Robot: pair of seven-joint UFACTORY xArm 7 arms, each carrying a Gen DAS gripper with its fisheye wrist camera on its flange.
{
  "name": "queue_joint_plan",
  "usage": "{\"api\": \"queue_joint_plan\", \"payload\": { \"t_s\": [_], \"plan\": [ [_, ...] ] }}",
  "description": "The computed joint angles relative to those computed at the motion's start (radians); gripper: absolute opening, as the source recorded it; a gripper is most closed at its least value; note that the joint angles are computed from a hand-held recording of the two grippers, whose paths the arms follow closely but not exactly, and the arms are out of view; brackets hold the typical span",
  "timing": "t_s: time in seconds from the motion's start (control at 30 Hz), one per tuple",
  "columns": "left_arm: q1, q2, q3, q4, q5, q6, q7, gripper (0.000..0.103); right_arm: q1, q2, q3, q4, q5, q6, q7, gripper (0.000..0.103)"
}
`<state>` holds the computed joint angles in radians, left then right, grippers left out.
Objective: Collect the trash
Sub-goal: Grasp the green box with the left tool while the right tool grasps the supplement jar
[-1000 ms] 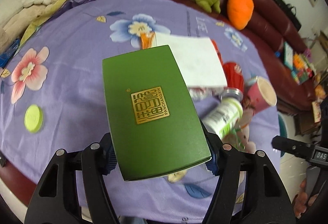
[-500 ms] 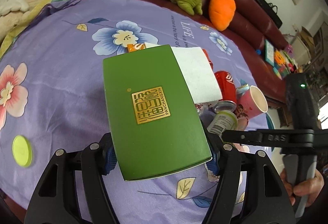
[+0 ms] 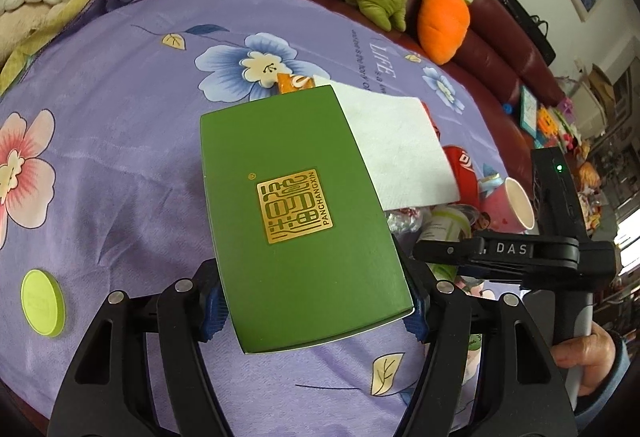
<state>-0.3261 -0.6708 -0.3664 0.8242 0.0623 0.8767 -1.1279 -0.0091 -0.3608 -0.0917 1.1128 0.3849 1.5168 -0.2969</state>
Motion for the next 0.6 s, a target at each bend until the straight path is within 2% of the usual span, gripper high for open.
{"api": "queue_joint_plan", "payload": {
  "t_s": [0.1,0.3,0.6],
  "plan": [
    [0.003,-0.011,-0.005,0.003,0.004,0.01,-0.011,0.069,0.009,-0.03,-0.005,-0.008,0.008,0.008,-0.04,0.054],
    [0.02,-0.018,-0.031,0.048,0.033,0.052,-0.03,0.069,0.008,-0.07,-0.044,0.028,0.037,0.065,-0.107,0.051],
    [0.039,0.057,-0.091,0.181,0.094,0.098,-0.046,0.069,-0.04,-0.068,-0.113,0.095,0.068,0.156,-0.192,0.049]
  ]
}}
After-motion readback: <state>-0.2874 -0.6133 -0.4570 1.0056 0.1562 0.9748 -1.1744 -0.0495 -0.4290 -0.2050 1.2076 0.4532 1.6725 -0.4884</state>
